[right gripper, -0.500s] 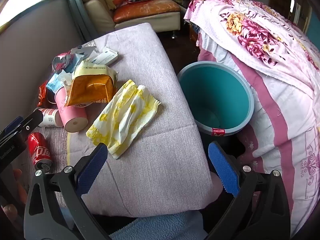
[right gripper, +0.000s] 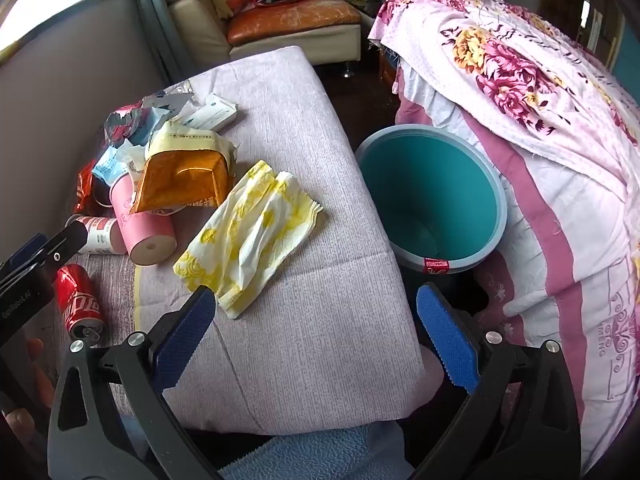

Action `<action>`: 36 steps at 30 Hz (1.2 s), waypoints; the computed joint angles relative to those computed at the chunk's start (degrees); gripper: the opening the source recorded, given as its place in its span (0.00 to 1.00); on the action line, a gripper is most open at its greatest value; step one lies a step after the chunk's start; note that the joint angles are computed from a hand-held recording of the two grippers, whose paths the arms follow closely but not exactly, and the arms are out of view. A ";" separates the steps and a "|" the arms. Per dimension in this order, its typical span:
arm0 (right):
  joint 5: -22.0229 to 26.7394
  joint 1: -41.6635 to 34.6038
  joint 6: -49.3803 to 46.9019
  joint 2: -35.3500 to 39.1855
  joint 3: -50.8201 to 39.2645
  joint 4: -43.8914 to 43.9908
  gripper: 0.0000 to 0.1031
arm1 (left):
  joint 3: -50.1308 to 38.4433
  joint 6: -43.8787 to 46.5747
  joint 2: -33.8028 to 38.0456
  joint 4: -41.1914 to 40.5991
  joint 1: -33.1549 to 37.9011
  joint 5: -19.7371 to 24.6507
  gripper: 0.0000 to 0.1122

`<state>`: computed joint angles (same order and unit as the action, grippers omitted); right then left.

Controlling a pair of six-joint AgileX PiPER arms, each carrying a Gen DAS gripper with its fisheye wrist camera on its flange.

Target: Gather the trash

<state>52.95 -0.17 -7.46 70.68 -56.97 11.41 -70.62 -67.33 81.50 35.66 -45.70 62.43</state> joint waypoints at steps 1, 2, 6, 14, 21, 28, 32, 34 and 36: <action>-0.02 0.19 0.22 0.17 -0.12 -0.15 0.94 | 0.00 0.00 0.00 0.00 0.00 0.00 0.89; 0.15 0.14 0.28 0.30 -0.33 -0.15 0.94 | 1.25 -0.28 -0.43 0.13 0.31 -0.78 0.89; 0.68 -1.21 -0.54 0.88 -1.17 0.56 0.94 | 1.48 -0.32 -0.51 0.01 0.31 -0.84 0.89; 0.34 -2.10 -0.23 1.32 -2.08 0.26 0.94 | 1.44 0.23 -0.52 -0.25 0.79 -1.05 0.89; -0.15 -2.64 0.17 1.66 -2.12 0.18 0.94 | 1.29 1.17 -0.39 -1.35 2.01 -1.19 0.89; -0.42 -2.82 0.07 2.27 -1.70 0.35 0.94 | 1.40 1.03 -0.20 -1.59 2.42 -1.10 0.89; -0.58 -2.38 0.34 2.39 -1.45 0.01 0.94 | 1.74 1.06 -0.11 -1.86 2.69 -1.47 0.89; -0.67 -2.34 0.45 2.38 -1.36 -0.05 0.94 | 1.84 1.08 -0.12 -1.88 2.76 -1.58 0.89; -0.64 -2.32 0.61 2.45 -1.40 -0.08 0.94 | 1.91 1.10 -0.10 -1.90 2.77 -1.65 0.89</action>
<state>52.31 -2.49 -6.85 73.13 -58.37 11.34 -68.70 -66.23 81.40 33.75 -42.93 60.78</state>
